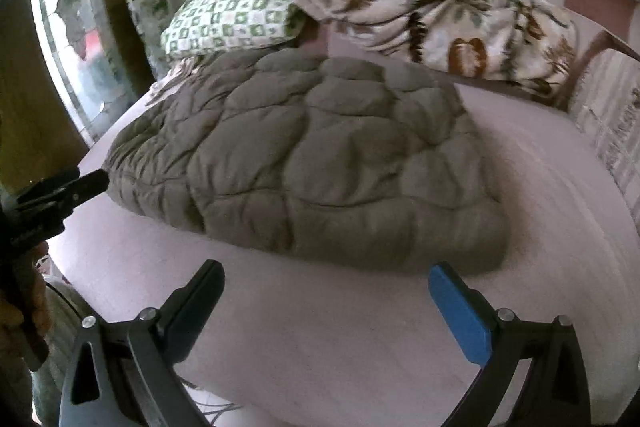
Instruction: Fold large clothes
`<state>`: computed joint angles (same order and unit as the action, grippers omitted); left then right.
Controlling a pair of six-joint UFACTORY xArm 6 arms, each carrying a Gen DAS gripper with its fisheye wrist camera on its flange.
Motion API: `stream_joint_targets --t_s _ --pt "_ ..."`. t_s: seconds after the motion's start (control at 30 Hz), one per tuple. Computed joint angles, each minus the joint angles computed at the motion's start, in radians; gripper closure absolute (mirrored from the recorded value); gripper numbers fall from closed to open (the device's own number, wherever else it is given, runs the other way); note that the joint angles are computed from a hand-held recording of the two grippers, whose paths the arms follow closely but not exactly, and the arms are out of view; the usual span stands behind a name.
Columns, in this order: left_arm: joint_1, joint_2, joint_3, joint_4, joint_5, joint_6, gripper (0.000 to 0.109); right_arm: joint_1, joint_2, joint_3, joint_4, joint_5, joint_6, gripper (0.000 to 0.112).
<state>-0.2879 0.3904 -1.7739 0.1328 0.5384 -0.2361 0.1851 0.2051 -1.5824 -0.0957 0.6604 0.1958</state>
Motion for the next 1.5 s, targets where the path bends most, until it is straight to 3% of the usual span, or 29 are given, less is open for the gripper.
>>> stream_joint_targets --t_s 0.13,0.27,0.5,0.67,0.97,1.5 --pt "0.003 -0.014 0.013 0.14 0.009 -0.118 0.015 0.006 0.024 -0.009 0.026 -0.023 0.035 0.009" --pt "0.013 -0.031 0.039 0.032 0.004 -0.087 0.015 0.007 0.039 -0.022 0.042 0.009 0.034 0.009" --pt "0.003 -0.09 0.102 0.158 0.028 -0.17 0.015 0.012 -0.029 0.036 -0.022 0.03 0.048 0.009" --pt "0.002 -0.152 0.169 0.129 0.018 -0.138 0.015 0.019 -0.084 0.074 -0.075 0.027 0.064 0.009" --pt "-0.005 -0.259 0.283 0.231 -0.007 -0.215 0.015 0.034 -0.182 0.156 -0.093 0.026 0.075 0.009" --pt "-0.015 -0.36 0.377 0.243 -0.012 -0.226 0.015 0.046 -0.302 0.249 -0.143 0.035 0.133 0.009"
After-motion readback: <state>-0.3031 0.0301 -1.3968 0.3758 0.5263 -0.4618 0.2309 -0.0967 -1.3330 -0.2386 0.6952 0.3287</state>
